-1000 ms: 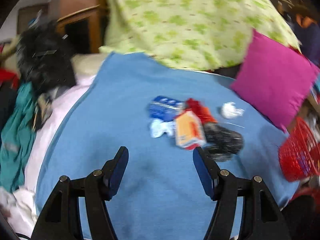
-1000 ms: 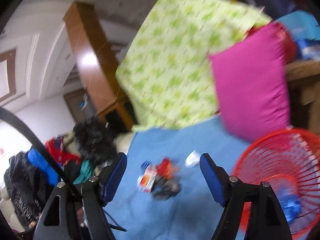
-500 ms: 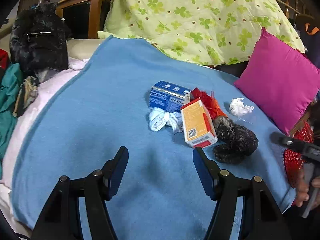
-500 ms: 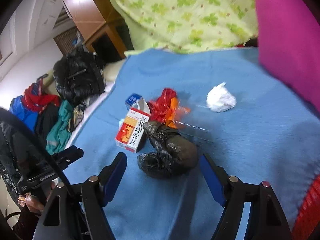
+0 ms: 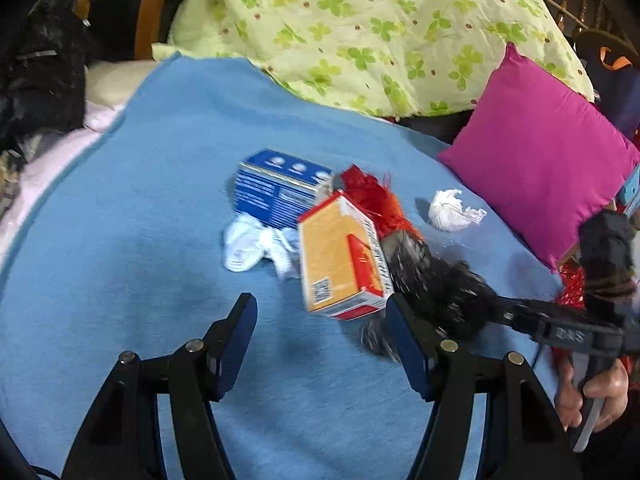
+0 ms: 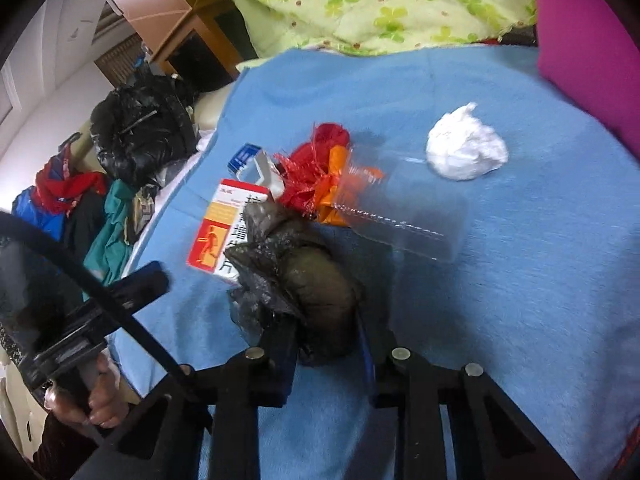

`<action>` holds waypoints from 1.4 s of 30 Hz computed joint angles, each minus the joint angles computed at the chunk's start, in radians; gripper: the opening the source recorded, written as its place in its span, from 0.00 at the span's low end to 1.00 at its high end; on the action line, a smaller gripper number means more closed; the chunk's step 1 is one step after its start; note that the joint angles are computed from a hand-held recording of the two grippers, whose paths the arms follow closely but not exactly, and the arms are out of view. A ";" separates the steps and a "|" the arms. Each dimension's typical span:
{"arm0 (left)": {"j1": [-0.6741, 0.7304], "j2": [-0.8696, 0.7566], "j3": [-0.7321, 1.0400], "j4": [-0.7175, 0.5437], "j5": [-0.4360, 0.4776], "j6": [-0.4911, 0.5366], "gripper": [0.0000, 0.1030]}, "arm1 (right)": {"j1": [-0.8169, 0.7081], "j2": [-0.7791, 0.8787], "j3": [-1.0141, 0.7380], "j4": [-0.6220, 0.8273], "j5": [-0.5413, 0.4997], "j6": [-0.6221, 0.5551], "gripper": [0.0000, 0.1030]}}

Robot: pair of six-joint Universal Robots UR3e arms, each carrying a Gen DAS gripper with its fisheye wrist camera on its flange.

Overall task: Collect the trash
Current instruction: 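Grasp the black plastic bag with the right tool while the left grasps the orange-white box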

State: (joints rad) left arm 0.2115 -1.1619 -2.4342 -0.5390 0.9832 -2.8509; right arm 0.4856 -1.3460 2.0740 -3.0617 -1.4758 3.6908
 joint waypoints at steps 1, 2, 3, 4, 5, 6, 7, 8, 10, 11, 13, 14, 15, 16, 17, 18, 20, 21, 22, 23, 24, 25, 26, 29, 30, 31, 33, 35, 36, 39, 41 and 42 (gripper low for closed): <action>-0.016 -0.044 0.022 0.006 -0.001 -0.020 0.66 | 0.009 -0.037 0.027 0.005 -0.027 0.008 0.27; -0.025 -0.069 0.036 0.007 -0.003 -0.032 0.66 | 0.014 -0.081 0.063 0.010 -0.048 0.022 0.26; -0.042 -0.101 0.055 0.015 0.002 -0.054 0.66 | 0.017 -0.118 0.091 0.015 -0.059 0.034 0.26; -0.062 -0.130 0.069 0.035 0.008 -0.075 0.66 | 0.020 -0.166 0.127 0.025 -0.079 0.044 0.26; -0.080 -0.152 0.077 0.058 0.015 -0.091 0.66 | 0.035 -0.202 0.145 0.042 -0.116 0.056 0.26; -0.103 -0.181 0.089 0.086 0.028 -0.107 0.66 | 0.042 -0.246 0.174 0.055 -0.146 0.061 0.26; -0.131 -0.211 0.105 0.110 0.046 -0.122 0.66 | 0.046 -0.294 0.203 0.069 -0.168 0.067 0.26; -0.156 -0.241 0.121 0.130 0.066 -0.135 0.66 | 0.045 -0.343 0.241 0.069 -0.179 0.082 0.26; -0.201 -0.297 0.156 0.154 0.111 -0.162 0.66 | 0.052 -0.397 0.288 0.065 -0.194 0.113 0.26; -0.216 -0.320 0.170 0.161 0.127 -0.178 0.66 | 0.062 -0.401 0.296 0.063 -0.207 0.124 0.26; -0.225 -0.343 0.178 0.176 0.148 -0.197 0.66 | 0.070 -0.413 0.310 0.074 -0.207 0.140 0.26; -0.222 -0.348 0.179 0.180 0.147 -0.203 0.64 | 0.063 -0.415 0.311 0.081 -0.189 0.135 0.26; -0.210 -0.344 0.172 0.183 0.132 -0.201 0.61 | 0.052 -0.413 0.310 0.087 -0.163 0.126 0.26; -0.198 -0.333 0.165 0.178 0.119 -0.194 0.61 | 0.034 -0.413 0.308 0.096 -0.122 0.109 0.27; -0.186 -0.316 0.152 0.179 0.110 -0.183 0.56 | 0.029 -0.398 0.307 0.087 -0.101 0.104 0.28; -0.176 -0.299 0.139 0.182 0.101 -0.170 0.40 | 0.020 -0.393 0.307 0.088 -0.075 0.100 0.30; -0.133 -0.247 0.115 0.143 0.047 -0.126 0.32 | -0.001 -0.380 0.289 0.122 -0.013 0.088 0.41; -0.106 -0.216 0.101 0.111 0.012 -0.093 0.28 | 0.004 -0.368 0.275 0.134 -0.013 0.090 0.66; -0.088 -0.191 0.090 0.083 -0.005 -0.064 0.27 | 0.022 -0.346 0.260 0.129 -0.036 0.099 0.75; -0.075 -0.170 0.081 0.058 -0.012 -0.039 0.25 | 0.043 -0.330 0.250 0.117 -0.068 0.109 0.78; -0.055 -0.140 0.068 0.020 -0.027 -0.003 0.24 | 0.064 -0.310 0.241 0.093 -0.096 0.111 0.78; -0.037 -0.114 0.057 -0.017 -0.043 0.031 0.23 | 0.068 -0.299 0.239 0.073 -0.098 0.105 0.78; -0.024 -0.092 0.047 -0.047 -0.049 0.060 0.23 | 0.075 -0.283 0.236 0.051 -0.108 0.106 0.78; 0.000 -0.064 0.040 -0.100 -0.060 0.093 0.23 | 0.100 -0.217 0.193 0.024 -0.160 0.118 0.77; 0.025 -0.050 0.040 -0.134 -0.084 0.102 0.25 | 0.103 -0.196 0.181 0.012 -0.168 0.116 0.76; 0.050 -0.038 0.041 -0.170 -0.111 0.110 0.28 | 0.108 -0.165 0.158 0.003 -0.180 0.107 0.76; 0.081 -0.031 0.040 -0.192 -0.153 0.095 0.53 | 0.119 -0.115 0.111 0.027 -0.192 0.089 0.48; 0.076 -0.046 0.028 -0.115 -0.148 0.025 0.75 | 0.117 -0.075 0.083 0.052 -0.163 0.075 0.45; 0.067 -0.061 0.028 -0.083 -0.145 -0.004 0.76 | 0.132 -0.063 0.076 0.047 -0.180 0.083 0.43; -0.011 -0.155 0.059 0.052 -0.079 -0.110 0.77 | 0.177 -0.079 0.065 0.063 -0.252 0.080 0.41; -0.091 -0.253 0.120 0.084 -0.016 -0.165 0.77 | 0.181 -0.109 0.101 0.035 -0.279 0.100 0.41; -0.106 -0.277 0.139 0.075 -0.008 -0.171 0.77 | 0.184 -0.133 0.124 0.022 -0.303 0.115 0.41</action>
